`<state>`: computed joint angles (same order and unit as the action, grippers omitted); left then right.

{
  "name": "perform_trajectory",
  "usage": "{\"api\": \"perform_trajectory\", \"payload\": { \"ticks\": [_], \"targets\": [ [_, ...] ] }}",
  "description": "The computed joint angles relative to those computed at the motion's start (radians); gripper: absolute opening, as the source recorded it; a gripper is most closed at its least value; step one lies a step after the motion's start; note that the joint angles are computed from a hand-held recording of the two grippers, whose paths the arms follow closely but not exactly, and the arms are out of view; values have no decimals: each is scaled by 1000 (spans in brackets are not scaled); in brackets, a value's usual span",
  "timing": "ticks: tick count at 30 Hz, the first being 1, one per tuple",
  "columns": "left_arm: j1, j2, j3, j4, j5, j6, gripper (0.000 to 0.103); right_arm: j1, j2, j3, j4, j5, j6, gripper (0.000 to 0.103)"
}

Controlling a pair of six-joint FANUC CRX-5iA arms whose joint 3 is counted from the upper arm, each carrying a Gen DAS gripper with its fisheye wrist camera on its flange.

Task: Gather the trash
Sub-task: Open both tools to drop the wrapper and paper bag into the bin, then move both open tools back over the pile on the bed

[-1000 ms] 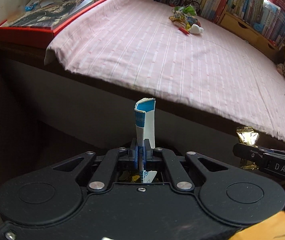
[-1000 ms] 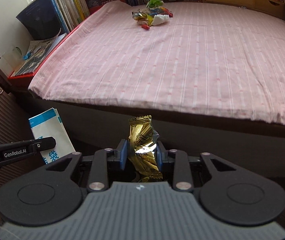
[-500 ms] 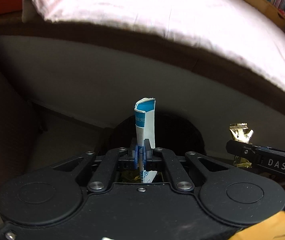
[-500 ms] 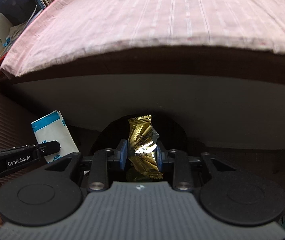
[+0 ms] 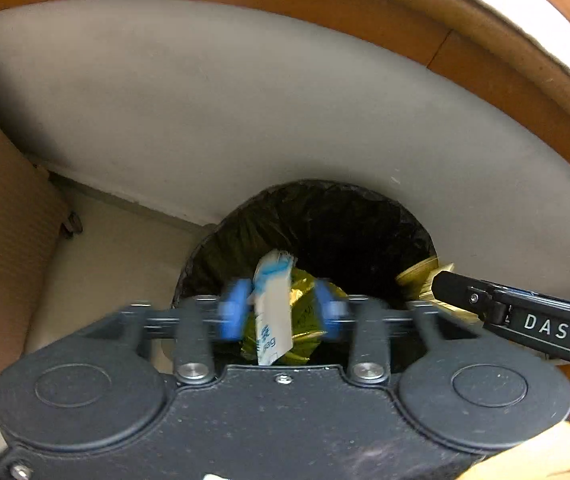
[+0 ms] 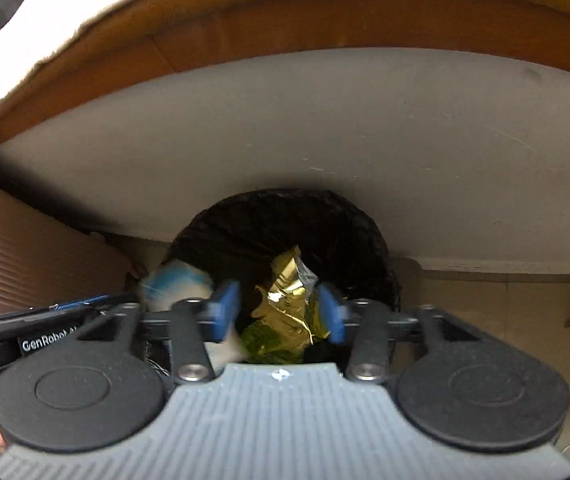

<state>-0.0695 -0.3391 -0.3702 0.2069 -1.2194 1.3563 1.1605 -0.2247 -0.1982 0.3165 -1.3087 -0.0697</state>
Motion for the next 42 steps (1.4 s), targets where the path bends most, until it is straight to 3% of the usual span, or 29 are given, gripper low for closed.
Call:
{"api": "perform_trajectory", "payload": {
  "ticks": [8, 13, 21, 28, 33, 38, 42],
  "targets": [
    [-34, -7, 59, -34, 3, -9, 62, -7, 8, 50, 16, -52, 7, 68],
    [-38, 9, 123, -27, -5, 12, 79, -3, 9, 103, 48, -107, 8, 69],
    [-6, 49, 245, 70, -18, -46, 81, -6, 25, 240, 140, -222, 40, 71],
    [-17, 149, 415, 104, 7, -24, 81, -76, 81, 425, 231, -330, 183, 75],
    [-61, 283, 605, 122, -2, -10, 81, -167, 168, 575, 293, -373, 314, 77],
    [-98, 395, 742, 134, 23, -27, 83, -256, 225, 647, 360, -337, 384, 80],
    [-123, 490, 871, 126, 16, 28, 83, -328, 271, 702, 353, -305, 462, 80]
  ]
}}
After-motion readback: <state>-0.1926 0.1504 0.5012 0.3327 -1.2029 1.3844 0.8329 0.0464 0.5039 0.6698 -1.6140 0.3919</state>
